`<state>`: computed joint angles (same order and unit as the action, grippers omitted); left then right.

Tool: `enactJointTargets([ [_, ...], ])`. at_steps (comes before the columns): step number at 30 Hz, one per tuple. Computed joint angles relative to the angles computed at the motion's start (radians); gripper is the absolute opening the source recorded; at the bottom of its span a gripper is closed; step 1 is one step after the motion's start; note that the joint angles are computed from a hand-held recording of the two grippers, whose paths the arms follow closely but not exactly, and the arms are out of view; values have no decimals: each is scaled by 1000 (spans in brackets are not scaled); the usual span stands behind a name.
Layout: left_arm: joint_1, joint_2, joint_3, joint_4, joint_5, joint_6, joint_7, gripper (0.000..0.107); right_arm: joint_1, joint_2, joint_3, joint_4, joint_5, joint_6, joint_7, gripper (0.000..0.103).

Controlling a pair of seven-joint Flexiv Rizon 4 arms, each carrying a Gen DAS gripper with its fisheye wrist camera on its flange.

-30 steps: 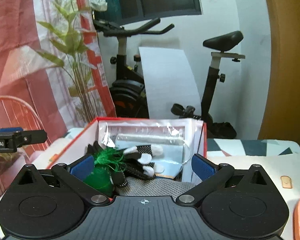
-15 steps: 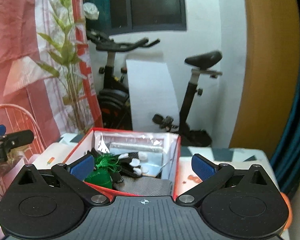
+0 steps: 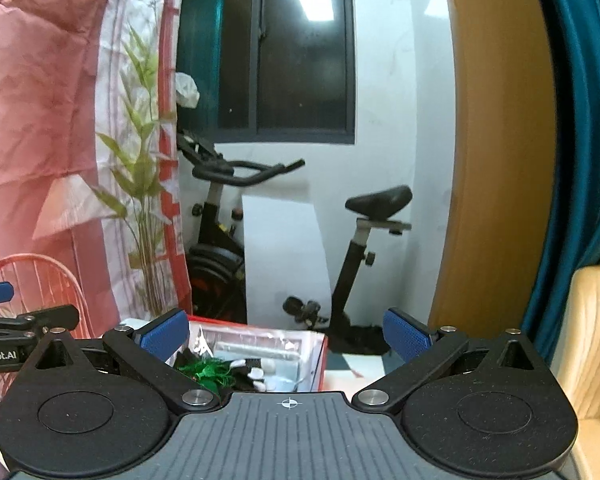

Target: Organize soft objects

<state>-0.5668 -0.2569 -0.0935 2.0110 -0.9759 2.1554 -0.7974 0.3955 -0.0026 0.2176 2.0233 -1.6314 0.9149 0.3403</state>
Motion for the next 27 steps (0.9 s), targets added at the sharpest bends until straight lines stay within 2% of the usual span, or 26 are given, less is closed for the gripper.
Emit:
enactJointTargets([
  [7, -11, 9, -6, 4, -35, 14, 16, 103, 3, 35, 17, 16, -2, -25, -2, 103],
  [27, -10, 11, -43, -3, -122, 59, 66, 103, 16, 20, 22, 17, 39, -50, -26, 103],
])
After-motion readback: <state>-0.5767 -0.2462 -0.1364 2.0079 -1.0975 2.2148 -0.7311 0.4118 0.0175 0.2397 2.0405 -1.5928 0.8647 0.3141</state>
